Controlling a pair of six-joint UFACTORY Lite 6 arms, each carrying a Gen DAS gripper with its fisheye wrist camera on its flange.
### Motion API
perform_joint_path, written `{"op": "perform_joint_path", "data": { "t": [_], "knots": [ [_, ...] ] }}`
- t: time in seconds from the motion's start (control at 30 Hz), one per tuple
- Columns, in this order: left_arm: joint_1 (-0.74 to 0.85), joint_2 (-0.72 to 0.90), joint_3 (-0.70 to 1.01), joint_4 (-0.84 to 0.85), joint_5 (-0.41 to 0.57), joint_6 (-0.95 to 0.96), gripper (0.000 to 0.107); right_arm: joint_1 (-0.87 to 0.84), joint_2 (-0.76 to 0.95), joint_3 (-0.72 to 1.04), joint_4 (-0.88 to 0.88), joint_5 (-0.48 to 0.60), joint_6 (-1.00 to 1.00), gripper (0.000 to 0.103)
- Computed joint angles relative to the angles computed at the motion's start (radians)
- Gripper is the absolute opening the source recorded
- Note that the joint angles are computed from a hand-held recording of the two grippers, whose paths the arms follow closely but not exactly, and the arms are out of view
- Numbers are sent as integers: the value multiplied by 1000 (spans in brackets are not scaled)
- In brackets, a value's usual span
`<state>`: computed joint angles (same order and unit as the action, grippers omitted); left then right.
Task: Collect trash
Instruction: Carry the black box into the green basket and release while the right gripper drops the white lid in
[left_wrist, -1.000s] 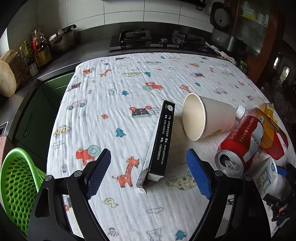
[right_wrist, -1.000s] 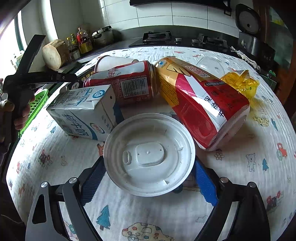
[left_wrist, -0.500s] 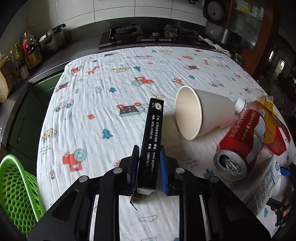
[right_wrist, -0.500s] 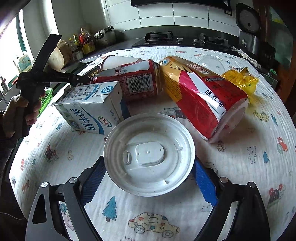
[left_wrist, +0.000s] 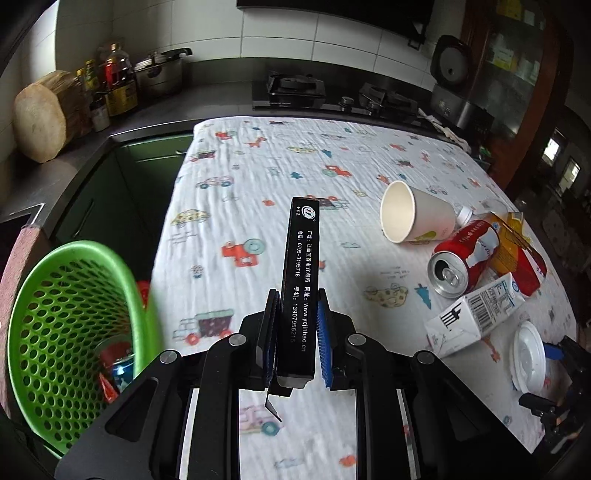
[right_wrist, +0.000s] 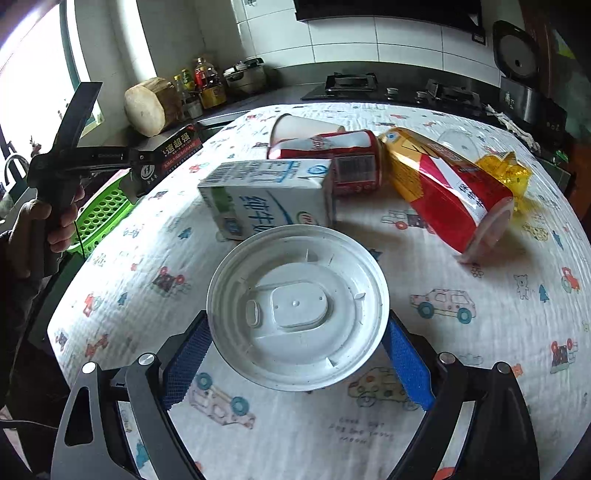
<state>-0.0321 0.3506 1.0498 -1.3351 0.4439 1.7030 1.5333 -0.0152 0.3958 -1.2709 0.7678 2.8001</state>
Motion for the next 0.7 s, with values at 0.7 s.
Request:
{"op": "perform_joint_path", "data": {
  "t": [0.7],
  "knots": [
    [479,453,575,444,58,-389,19,-267,379,637,-179,-170,-442,87]
  ]
}}
